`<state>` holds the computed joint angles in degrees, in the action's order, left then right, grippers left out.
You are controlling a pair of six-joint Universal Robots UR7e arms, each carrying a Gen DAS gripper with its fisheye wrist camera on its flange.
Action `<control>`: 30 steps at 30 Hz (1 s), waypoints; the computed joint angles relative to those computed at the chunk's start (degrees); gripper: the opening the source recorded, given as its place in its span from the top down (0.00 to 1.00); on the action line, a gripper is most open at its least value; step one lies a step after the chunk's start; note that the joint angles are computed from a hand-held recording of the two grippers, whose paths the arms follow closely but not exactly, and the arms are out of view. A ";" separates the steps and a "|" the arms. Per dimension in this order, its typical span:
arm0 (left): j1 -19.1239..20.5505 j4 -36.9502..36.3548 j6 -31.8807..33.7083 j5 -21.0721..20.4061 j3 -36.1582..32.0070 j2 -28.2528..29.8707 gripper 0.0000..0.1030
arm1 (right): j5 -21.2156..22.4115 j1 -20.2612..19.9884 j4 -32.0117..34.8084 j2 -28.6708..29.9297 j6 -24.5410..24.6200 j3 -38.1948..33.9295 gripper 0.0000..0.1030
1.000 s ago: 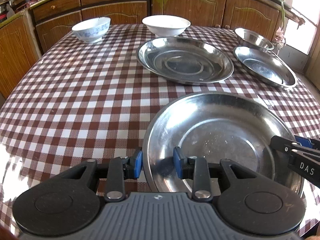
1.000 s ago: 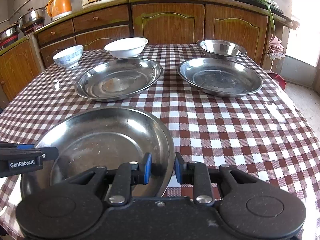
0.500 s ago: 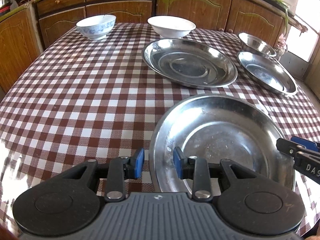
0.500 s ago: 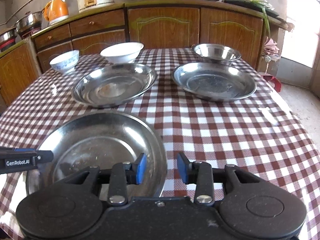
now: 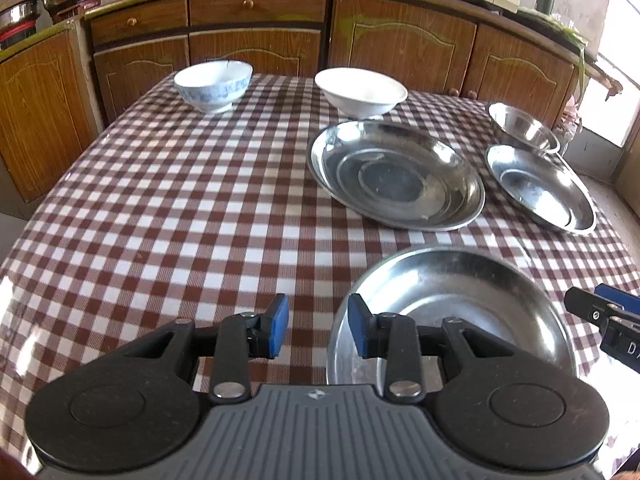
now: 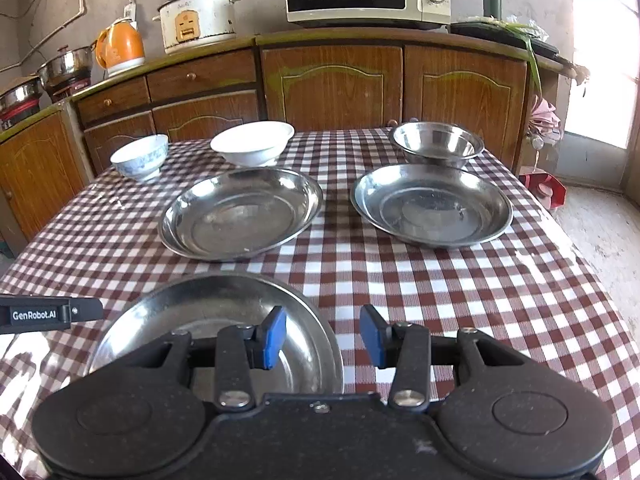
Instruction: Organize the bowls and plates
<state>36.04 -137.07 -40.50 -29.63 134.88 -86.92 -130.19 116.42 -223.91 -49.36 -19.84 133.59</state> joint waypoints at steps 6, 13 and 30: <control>-0.40 -1.08 2.07 1.00 -0.96 0.65 0.65 | 0.66 0.55 0.68 -0.73 -0.87 -0.74 0.50; -0.12 -3.16 4.46 0.85 -2.12 1.45 0.65 | 1.16 0.87 0.95 -1.09 -1.96 -1.88 0.50; 0.41 -8.54 10.35 1.70 -4.88 4.59 0.65 | 2.58 1.19 1.76 -1.11 -4.38 -5.39 0.50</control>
